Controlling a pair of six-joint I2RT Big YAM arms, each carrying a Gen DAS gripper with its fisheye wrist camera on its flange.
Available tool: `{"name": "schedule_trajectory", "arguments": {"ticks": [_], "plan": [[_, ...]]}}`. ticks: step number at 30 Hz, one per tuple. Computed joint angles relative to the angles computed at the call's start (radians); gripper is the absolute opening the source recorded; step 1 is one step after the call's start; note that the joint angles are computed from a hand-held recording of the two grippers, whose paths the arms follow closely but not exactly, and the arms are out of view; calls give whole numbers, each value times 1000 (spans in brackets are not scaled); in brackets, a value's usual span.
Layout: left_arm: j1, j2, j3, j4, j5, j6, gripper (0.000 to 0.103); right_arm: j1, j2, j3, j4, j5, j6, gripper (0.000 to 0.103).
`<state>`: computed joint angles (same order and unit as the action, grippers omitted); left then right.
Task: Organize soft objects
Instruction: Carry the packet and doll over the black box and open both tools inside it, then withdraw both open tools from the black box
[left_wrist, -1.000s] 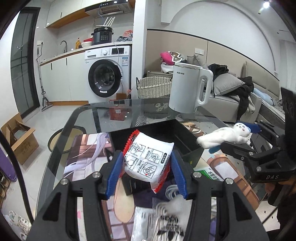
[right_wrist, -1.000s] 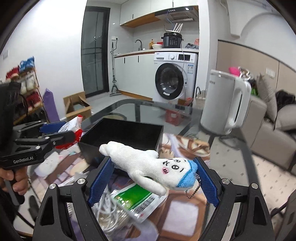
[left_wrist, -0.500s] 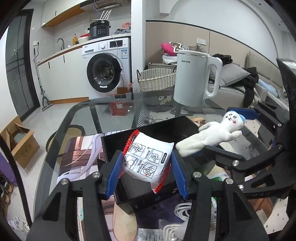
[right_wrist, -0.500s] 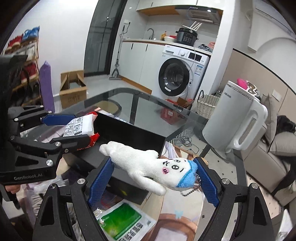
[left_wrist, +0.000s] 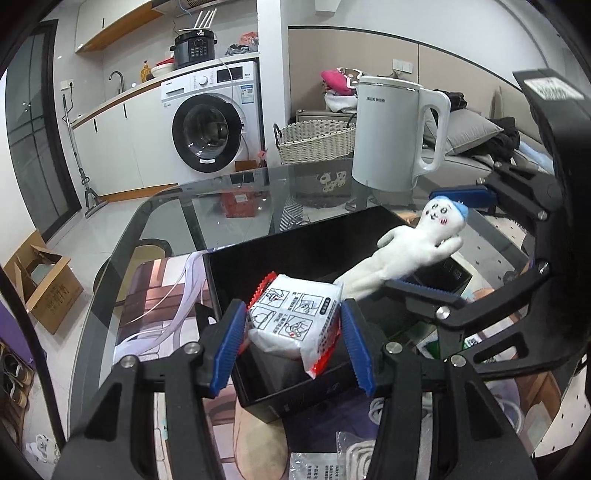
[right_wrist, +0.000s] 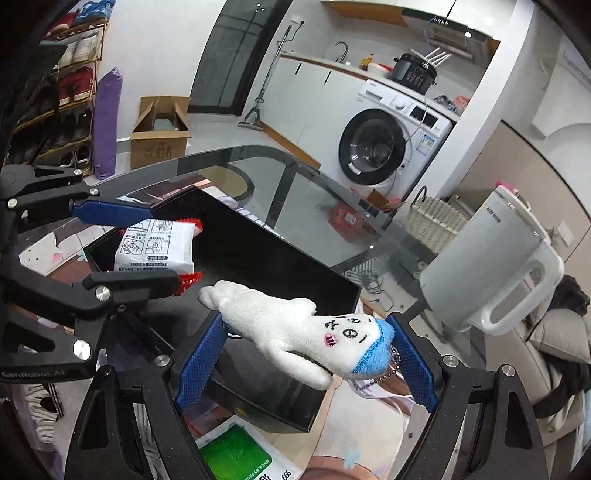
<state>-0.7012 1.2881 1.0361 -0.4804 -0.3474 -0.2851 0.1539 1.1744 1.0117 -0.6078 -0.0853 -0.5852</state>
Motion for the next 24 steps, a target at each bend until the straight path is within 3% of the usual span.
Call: {"name": "schedule_trajectory", "arguments": {"ticks": [7,14,21,24], "plan": [[1,-8,-2,-10,8,13,52,-10,5,31,-89,-31,7,88],[8,-10,2,-21,28,-3,59,-4,-29,7,-72,-71,-41,94],[-16,-52,-28,5,2,-13,85,-49,-79,-15,-92,-120,-23,101],[-22,-84,-45,15,8,-36,103,-78,-122,-38,-106,-143,-7,101]]}}
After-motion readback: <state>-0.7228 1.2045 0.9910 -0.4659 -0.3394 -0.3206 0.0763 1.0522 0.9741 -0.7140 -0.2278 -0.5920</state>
